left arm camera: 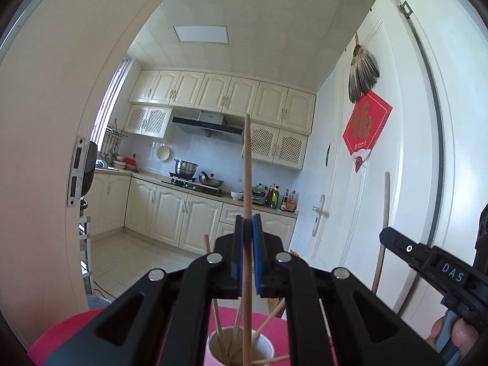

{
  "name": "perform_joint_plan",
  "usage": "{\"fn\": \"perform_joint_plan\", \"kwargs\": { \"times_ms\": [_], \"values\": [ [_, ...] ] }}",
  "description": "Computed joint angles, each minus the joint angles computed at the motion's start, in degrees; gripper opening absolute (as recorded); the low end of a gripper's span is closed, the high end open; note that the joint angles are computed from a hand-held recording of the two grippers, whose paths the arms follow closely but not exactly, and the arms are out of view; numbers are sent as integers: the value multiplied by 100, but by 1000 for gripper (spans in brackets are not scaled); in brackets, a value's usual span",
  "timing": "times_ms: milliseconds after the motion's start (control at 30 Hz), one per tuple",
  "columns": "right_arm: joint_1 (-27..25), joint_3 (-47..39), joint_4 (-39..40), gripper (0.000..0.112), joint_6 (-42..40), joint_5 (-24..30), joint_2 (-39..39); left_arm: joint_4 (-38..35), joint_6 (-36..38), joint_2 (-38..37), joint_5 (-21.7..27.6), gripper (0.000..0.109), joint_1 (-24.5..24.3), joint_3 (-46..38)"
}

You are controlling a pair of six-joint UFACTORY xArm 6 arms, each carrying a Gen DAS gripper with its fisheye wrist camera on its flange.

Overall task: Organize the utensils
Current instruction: 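Carry both chopsticks over the pink cup and lower them in, then open both tools to release the chopsticks into the pink cup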

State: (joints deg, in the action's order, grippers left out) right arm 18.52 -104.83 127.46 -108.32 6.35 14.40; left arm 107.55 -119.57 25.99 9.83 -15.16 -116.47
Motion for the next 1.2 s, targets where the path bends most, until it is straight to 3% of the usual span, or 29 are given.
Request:
{"fn": "perform_joint_plan", "kwargs": {
  "times_ms": [100, 200, 367, 633, 867, 900, 933, 967, 1200],
  "values": [
    [-115, -463, 929, 7, -825, 282, 321, -415, 402, 504, 24, 6, 7, -622],
    [-105, -874, 803, 7, -710, 366, 645, -185, 219, 694, 46, 6, 39, -762],
    [-57, -1532, 154, 7, -61, 519, 1256, -466, 491, 1113, -4, 6, 108, -1162],
    [38, -1607, 57, 7, -4, 661, 1447, -968, 963, 1388, -199, 6, 237, -1265],
    [51, -1659, -509, 7, 417, 634, 1558, -2305, 2286, 1502, -484, 7, 315, -1200],
    [54, -1633, -563, 7, 457, 626, 1548, -2470, 2456, 1504, -530, 12, 324, -1185],
    [58, -1606, -576, 7, 450, 628, 1538, -2451, 2439, 1474, -542, 24, 325, -1145],
    [65, -1576, -600, 7, 441, 609, 1521, -2250, 2248, 1431, -507, 28, 316, -1117],
    [117, -1316, -651, 7, 427, 510, 1358, -1874, 1960, 1152, -459, 33, 287, -845]
  ]
}}
